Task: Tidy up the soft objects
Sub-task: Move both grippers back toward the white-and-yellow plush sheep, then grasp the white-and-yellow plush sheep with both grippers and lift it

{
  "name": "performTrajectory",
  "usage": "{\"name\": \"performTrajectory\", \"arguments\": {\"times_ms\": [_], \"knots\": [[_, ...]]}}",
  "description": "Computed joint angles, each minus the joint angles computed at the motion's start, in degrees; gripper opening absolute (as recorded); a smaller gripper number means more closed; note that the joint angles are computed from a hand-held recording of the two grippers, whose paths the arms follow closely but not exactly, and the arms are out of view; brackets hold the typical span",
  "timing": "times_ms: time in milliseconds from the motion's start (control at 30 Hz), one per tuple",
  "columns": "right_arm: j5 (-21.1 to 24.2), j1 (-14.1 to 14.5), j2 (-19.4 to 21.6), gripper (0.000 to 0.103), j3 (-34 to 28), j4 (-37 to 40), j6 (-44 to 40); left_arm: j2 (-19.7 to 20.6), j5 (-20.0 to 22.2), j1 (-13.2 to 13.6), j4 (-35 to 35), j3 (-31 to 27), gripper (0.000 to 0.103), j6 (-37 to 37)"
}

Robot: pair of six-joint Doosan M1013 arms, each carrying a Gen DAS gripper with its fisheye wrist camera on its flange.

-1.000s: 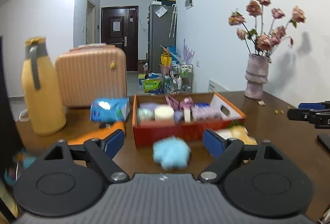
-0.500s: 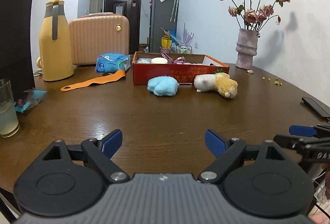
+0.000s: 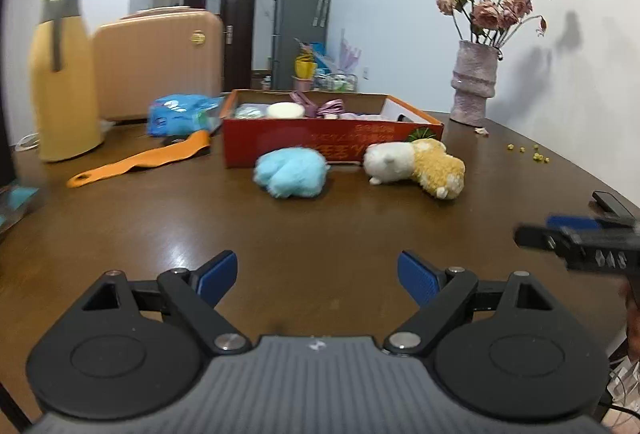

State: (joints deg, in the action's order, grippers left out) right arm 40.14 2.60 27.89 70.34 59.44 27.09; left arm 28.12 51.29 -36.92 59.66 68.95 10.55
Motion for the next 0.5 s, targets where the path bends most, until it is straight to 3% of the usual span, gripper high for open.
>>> {"name": "performTrajectory", "arguments": {"times_ms": [167, 300, 400, 500], "knots": [[0.65, 2.17, 8.02, 0.059, -13.83, -10.30, 14.73, 4.45, -1.48, 3.11, -4.84, -6.79, 0.089, 6.97], [1.90, 3.56, 14.68, 0.058, -24.49, -17.98, 28.20, 6.53, -2.90, 5.05, -8.87, -10.26, 0.089, 9.64], [11.74, 3.50, 16.98, 0.057, -28.26, -13.67, 23.09, 7.09, -2.85, 6.17, -9.68, -11.36, 0.089, 9.67], [28.68, 1.42, 18.82, 0.051, -30.59, 2.11, 12.79, 7.49, -1.41, 7.10, -9.41, -12.25, 0.089, 7.67]]}}
